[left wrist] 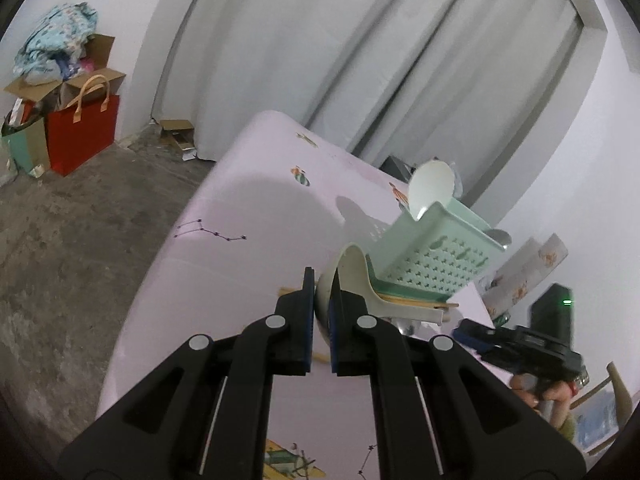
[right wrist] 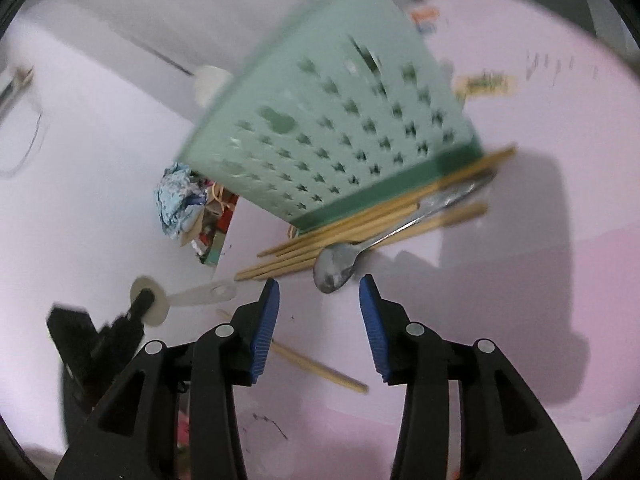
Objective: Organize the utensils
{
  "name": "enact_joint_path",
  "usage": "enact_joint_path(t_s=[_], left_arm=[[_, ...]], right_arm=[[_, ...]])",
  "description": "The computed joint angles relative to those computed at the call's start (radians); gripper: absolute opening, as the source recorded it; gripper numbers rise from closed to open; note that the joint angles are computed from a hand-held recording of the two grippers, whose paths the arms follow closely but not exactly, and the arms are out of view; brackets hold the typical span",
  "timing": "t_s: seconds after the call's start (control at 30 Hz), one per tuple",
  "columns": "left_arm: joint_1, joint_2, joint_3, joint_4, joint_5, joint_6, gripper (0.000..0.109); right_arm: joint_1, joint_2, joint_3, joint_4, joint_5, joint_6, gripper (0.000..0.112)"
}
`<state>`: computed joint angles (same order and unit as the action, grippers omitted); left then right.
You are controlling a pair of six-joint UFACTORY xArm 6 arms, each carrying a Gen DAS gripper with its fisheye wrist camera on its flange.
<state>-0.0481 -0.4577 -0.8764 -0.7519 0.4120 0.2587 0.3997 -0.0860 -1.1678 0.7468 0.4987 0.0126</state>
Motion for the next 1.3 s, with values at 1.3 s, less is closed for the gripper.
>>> enact_joint_path(t_s=[1.3], left_arm=[[0.044, -0.003, 0.019, -0.167, 0.013, 0.123, 0.005]], right_arm=[[0.035, 0.084, 0.036, 0.492, -0.136, -0.021, 0.002]])
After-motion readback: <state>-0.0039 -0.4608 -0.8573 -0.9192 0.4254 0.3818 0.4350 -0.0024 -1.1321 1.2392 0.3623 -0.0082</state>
